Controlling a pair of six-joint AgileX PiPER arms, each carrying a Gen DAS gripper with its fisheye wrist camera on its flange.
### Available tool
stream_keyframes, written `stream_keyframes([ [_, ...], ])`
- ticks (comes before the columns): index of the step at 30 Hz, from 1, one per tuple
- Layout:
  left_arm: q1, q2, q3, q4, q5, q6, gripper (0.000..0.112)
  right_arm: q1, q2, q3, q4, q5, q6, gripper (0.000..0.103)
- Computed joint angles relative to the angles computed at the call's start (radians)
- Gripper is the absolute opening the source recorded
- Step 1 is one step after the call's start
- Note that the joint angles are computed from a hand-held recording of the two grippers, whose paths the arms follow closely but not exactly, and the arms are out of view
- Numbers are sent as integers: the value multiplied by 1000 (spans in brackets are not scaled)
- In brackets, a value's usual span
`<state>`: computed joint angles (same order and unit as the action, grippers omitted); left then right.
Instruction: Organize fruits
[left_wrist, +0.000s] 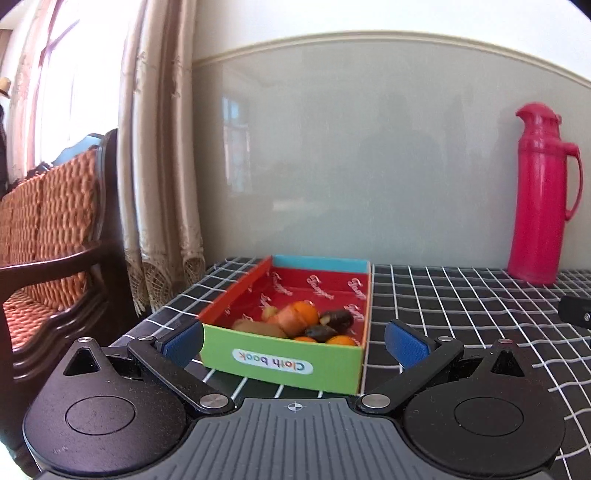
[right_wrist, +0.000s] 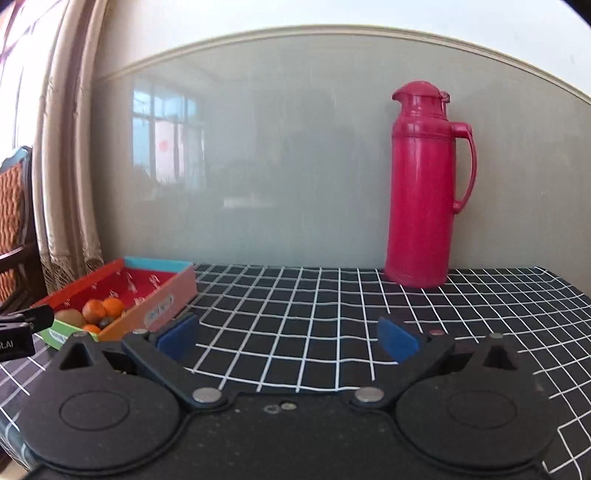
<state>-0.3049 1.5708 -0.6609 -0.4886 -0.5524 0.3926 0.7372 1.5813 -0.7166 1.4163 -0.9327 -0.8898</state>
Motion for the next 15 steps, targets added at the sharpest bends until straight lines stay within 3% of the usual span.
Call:
stream_keyframes([
  [4, -25, 14, 3, -17, -41, 25, 103, 8, 18, -10, 16, 1, -39, 103],
  [15, -13, 14, 1, 29, -21, -30, 103, 19, 39, -29, 17, 4, -58, 103],
])
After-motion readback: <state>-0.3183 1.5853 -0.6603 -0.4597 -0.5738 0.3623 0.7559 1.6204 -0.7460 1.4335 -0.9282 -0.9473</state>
